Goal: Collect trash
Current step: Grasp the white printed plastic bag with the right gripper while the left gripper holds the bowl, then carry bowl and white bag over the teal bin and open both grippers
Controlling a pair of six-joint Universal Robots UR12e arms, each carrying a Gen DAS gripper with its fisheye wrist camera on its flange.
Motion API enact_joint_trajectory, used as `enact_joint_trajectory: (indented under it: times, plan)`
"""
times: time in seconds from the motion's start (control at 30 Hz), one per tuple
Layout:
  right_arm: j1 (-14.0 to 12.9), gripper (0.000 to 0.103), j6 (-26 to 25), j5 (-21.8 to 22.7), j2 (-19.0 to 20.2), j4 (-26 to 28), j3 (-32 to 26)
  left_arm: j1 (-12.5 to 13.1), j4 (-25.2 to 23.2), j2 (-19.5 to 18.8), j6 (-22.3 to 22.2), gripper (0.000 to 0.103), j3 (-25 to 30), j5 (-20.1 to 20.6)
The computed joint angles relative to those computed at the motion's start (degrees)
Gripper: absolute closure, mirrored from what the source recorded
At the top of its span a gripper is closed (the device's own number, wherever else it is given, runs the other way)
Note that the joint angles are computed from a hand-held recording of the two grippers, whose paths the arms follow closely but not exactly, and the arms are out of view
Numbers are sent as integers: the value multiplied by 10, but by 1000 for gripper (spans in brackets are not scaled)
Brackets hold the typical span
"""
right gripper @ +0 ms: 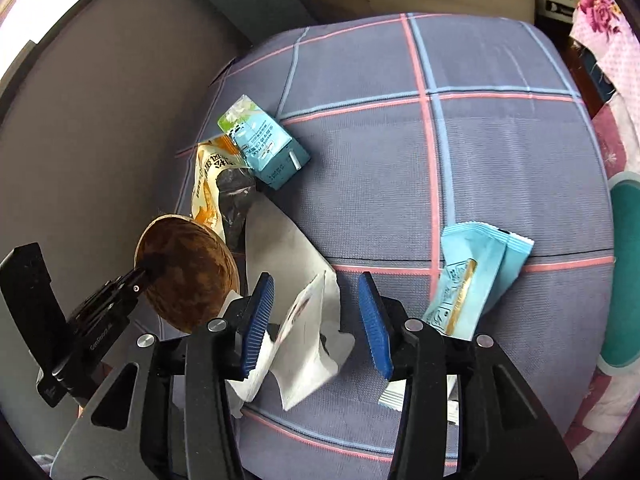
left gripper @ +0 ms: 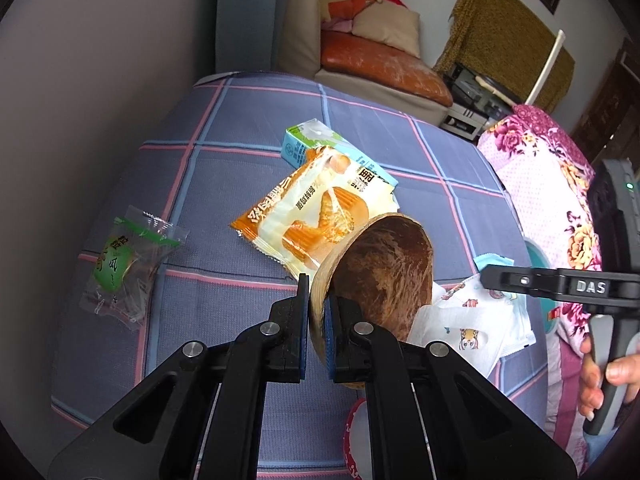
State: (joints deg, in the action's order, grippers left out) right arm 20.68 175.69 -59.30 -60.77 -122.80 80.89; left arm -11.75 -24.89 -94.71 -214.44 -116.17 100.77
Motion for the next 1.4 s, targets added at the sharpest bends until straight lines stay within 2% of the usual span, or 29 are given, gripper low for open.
enact_joint_trajectory:
  times: [0.07,0.1,0.13,0.17,0.27,0.5,0.57,0.8,1.1,1.3,1.4]
  plan:
    - [6,63,-16,-4,7,25,-8,1,1,1,-2,96,-2,-2]
    - [7,86,-24,-1,8,36,-10,2,1,1,-3,96,-2,-3]
    - [8,100,-34,5,9,50,-11,3,1,1,-3,96,-2,-2]
    - [9,101,-40,5,7,48,-7,3,1,1,-4,96,-3,-1]
    - [12,101,-60,-10,-8,20,10,1,-7,2,-9,96,-2,15]
    - [-6,101,-27,-15,-44,-66,50,-1,-15,10,-27,96,-5,37]
    - [-12,101,-22,-16,-55,-88,60,-7,-24,10,-30,96,-3,57]
    - [-20,101,-13,-4,-68,-97,75,-7,-26,12,-35,96,-3,35]
    - [-43,101,23,-4,-90,-176,94,-27,-9,19,-12,96,13,65]
    - [-81,102,57,-23,-108,-226,116,-48,1,-19,39,96,70,44]
    - [-103,101,71,-42,-116,-243,127,-59,5,-54,65,96,111,14]
